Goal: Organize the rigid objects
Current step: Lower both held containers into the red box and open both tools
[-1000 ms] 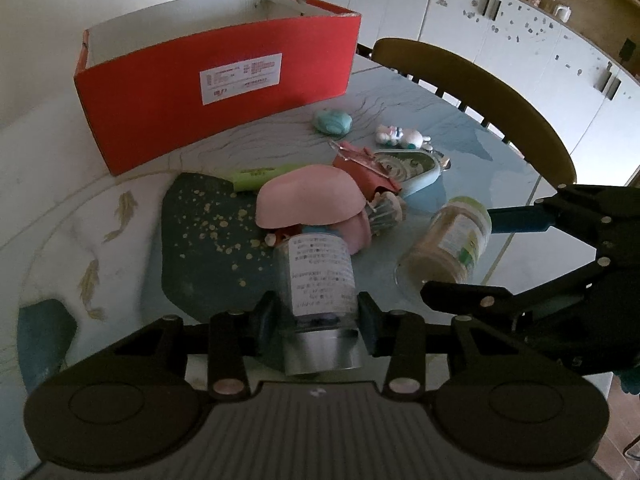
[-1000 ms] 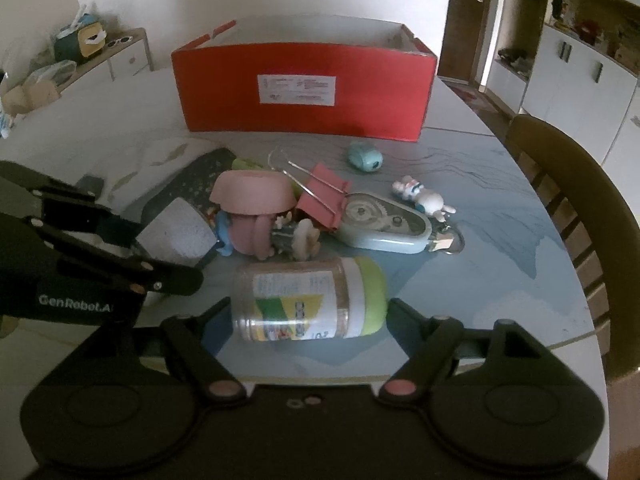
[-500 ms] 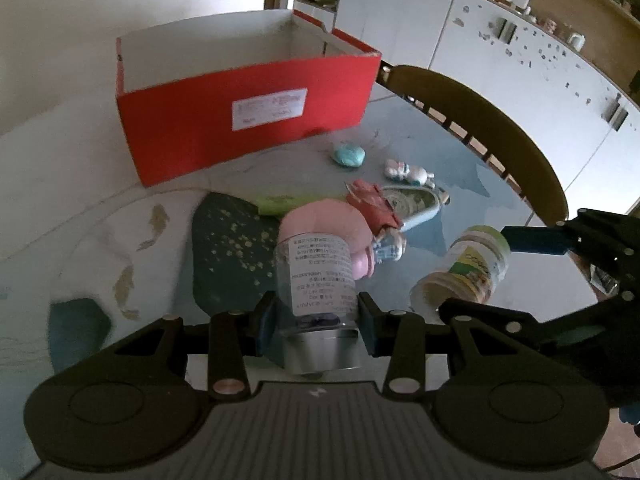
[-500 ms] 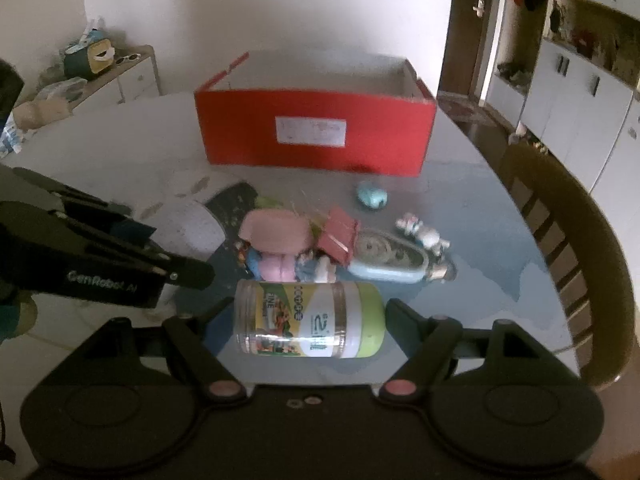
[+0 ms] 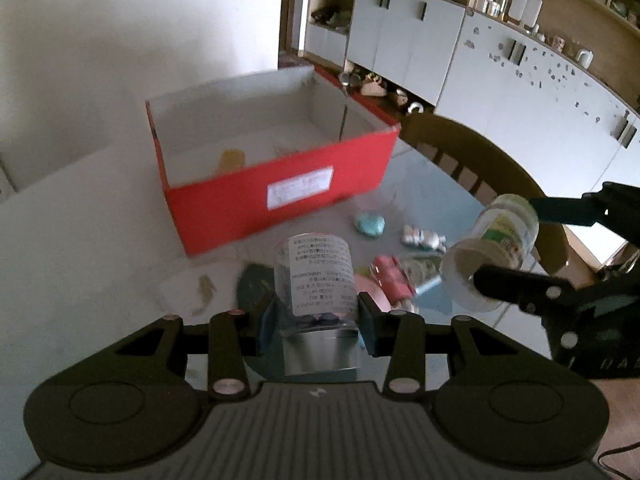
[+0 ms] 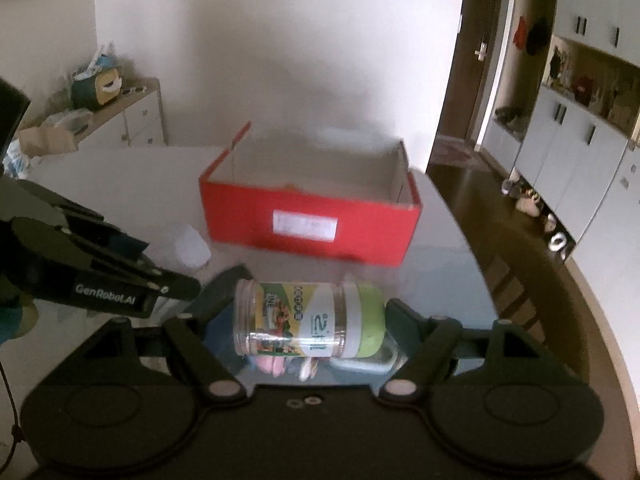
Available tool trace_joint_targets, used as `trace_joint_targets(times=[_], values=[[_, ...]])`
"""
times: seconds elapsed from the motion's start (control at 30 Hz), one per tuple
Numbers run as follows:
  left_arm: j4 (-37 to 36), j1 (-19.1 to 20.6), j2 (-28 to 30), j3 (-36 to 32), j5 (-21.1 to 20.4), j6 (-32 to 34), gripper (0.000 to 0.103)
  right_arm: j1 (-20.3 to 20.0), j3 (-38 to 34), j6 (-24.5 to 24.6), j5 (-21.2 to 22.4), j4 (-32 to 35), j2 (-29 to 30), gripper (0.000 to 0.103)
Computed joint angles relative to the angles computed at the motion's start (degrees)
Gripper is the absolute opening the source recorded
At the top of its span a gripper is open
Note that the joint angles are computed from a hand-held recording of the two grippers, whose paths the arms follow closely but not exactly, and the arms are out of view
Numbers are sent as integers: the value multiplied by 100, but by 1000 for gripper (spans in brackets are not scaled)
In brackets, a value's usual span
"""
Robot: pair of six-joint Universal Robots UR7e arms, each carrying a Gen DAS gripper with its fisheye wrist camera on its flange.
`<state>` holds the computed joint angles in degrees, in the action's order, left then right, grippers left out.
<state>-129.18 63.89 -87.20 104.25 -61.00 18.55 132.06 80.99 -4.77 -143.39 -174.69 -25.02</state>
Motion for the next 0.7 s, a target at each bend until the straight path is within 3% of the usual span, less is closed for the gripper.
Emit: trace_joint_targets(times=[0.7], values=[[-46,-218,1306,-1728,354,417,42,-337,-1704,-1535,169,-78,525,79]])
